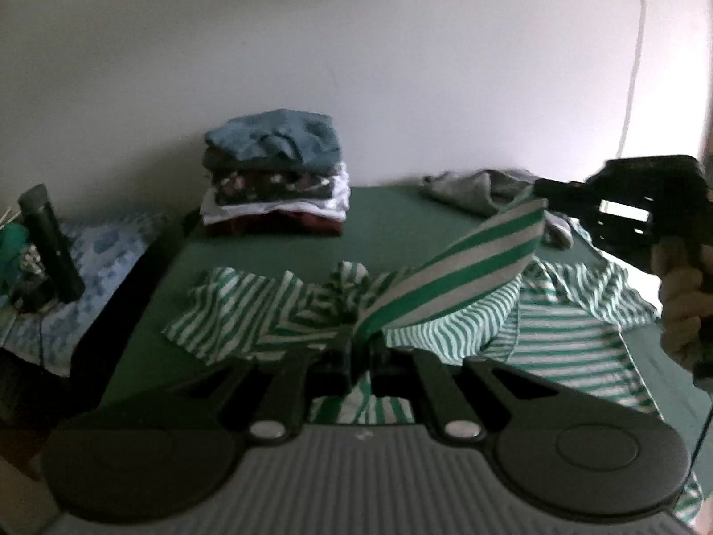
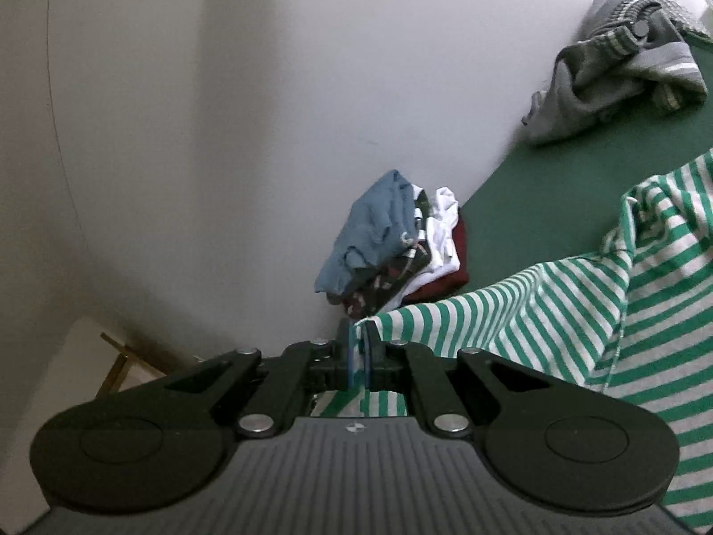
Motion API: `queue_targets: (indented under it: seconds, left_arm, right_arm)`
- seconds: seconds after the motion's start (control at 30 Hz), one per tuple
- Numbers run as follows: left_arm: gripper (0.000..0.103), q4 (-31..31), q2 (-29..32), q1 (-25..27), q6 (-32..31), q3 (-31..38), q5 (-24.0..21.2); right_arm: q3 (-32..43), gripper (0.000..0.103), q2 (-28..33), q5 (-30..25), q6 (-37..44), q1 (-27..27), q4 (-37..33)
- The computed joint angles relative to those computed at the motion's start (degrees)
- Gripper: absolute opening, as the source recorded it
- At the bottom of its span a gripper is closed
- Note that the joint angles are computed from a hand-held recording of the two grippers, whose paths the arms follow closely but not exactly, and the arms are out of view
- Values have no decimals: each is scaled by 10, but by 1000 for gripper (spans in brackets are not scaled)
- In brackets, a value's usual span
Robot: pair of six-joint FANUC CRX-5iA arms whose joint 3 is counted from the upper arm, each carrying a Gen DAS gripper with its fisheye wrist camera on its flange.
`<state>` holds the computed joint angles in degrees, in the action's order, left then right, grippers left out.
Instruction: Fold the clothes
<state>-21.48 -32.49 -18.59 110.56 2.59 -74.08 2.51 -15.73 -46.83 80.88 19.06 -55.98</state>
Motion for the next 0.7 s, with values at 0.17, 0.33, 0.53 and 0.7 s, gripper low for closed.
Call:
queue_targets:
  seconds: [0.17,0.33,0.53,0.7]
  left_arm:
    - [3,62,-4,1,-43,-47,-13]
    - [3,38,10,-60,-69,-73,-43]
    - [19,32,18,-71,-132,-89,-64]
    - [30,85,-5,-33,-227,-106,-77]
  right_arm:
    - [-36,5,-29,-3,-48,27,101]
    - [-77,5,-59,-21,-99,60,219]
    - [-134,5,-63,-61,-215,168,466]
    - [-182,23,-74,-59,-299,251,651]
